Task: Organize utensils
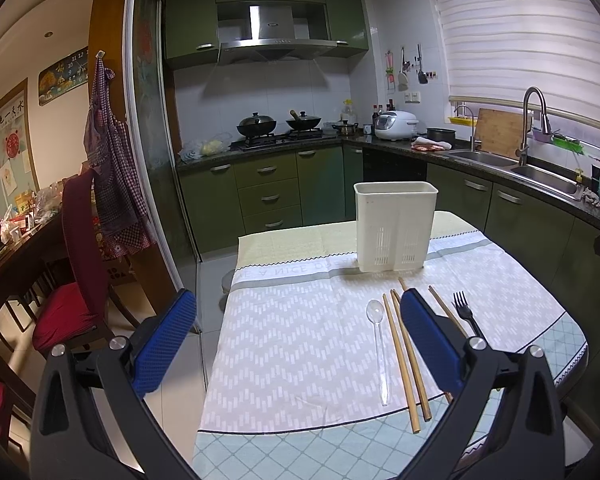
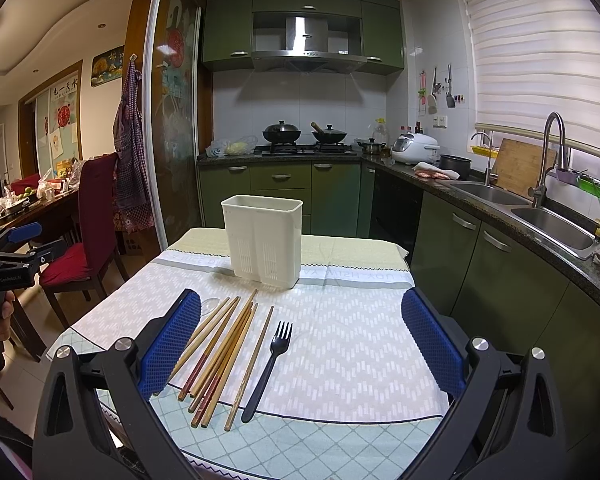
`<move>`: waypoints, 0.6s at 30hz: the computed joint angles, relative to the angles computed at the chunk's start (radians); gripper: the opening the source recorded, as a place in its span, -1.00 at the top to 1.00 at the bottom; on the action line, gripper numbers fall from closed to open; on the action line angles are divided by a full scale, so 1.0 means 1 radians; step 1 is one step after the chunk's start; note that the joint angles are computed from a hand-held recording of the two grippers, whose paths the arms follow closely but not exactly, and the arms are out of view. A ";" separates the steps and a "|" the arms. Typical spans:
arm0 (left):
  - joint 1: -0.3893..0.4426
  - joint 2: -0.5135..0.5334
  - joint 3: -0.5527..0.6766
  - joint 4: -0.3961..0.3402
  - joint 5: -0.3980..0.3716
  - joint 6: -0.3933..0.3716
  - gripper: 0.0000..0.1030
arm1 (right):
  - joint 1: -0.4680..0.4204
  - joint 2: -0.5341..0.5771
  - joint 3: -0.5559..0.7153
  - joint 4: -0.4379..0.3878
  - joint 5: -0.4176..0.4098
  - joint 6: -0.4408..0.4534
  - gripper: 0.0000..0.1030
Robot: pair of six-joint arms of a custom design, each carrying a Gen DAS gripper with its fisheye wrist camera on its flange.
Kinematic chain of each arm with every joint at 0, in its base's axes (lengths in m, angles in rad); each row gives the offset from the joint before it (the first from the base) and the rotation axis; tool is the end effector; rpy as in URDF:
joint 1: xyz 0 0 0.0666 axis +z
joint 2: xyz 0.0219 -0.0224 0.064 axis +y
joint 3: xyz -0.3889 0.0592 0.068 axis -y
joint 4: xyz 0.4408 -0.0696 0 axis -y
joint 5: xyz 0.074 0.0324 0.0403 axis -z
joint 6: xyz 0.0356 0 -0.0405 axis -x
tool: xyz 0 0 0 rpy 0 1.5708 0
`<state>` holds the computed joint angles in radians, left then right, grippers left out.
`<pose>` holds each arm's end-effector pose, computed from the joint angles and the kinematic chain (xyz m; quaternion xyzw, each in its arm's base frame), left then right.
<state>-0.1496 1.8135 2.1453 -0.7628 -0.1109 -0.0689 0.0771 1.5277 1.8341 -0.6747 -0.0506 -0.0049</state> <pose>0.6902 -0.1004 0.5895 0.0619 0.8389 0.0249 0.5402 0.5936 0.0473 0.6154 -0.0441 0.8233 0.0440 0.5642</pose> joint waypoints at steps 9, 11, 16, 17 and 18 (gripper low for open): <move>0.000 0.000 0.003 -0.002 0.000 0.000 -0.89 | 0.009 0.009 0.007 0.003 0.010 -0.003 -0.92; 0.001 0.000 0.003 -0.005 0.002 0.001 -0.89 | 0.008 0.009 0.009 0.000 0.010 -0.001 -0.92; 0.000 -0.001 0.003 -0.004 0.001 -0.001 -0.89 | 0.008 0.011 0.013 -0.003 0.010 -0.002 -0.92; 0.000 0.001 0.005 -0.004 0.002 -0.001 -0.89 | 0.008 0.011 0.014 -0.003 0.011 -0.002 -0.92; 0.001 -0.001 0.003 -0.004 0.002 -0.002 -0.89 | 0.009 0.013 0.015 -0.003 0.012 -0.002 -0.92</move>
<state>-0.1490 1.8129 2.1486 -0.7669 -0.1091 -0.0704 0.0866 1.5406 1.8493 -0.6772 -0.0387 -0.0066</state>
